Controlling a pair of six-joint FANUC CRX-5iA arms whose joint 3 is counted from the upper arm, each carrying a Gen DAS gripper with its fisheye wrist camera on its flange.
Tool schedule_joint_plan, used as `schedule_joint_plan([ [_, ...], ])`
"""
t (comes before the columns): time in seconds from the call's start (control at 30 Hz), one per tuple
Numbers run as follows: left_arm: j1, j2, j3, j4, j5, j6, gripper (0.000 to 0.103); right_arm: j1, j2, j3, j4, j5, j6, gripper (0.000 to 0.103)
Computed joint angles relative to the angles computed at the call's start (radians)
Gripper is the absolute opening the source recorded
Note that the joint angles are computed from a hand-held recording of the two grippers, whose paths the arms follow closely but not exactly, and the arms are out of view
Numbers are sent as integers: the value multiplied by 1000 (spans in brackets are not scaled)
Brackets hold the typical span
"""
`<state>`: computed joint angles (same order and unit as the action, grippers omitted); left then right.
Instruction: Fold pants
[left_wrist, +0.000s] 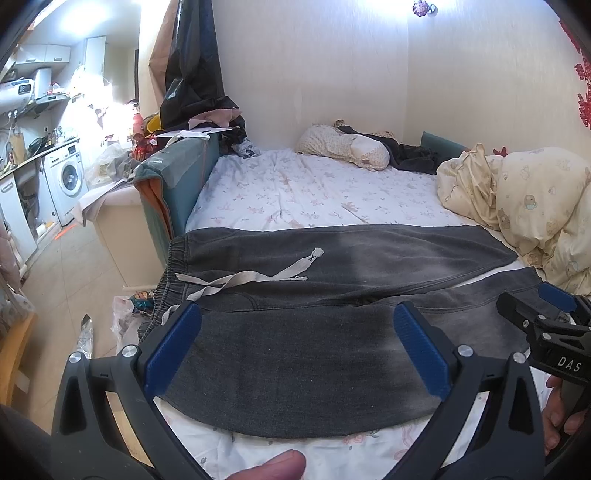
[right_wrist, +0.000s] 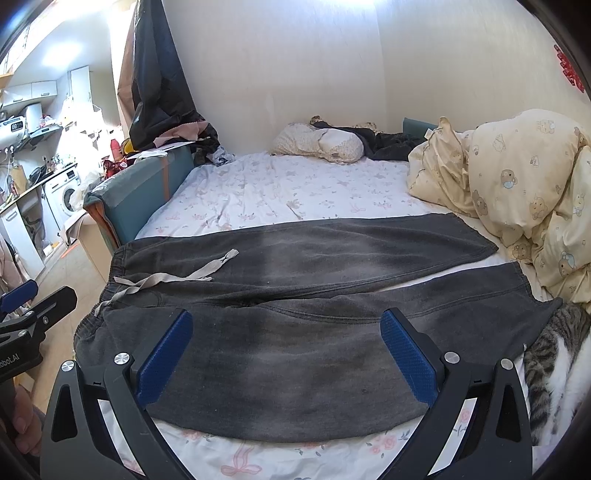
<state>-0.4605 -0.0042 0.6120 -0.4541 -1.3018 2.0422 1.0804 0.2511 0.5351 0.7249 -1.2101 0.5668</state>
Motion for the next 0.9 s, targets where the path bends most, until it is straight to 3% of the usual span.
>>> schedule_joint_plan([
  [0.9,4,-5,-7,3,7,0,103,-1,0,-3,-2,3,-1,103],
])
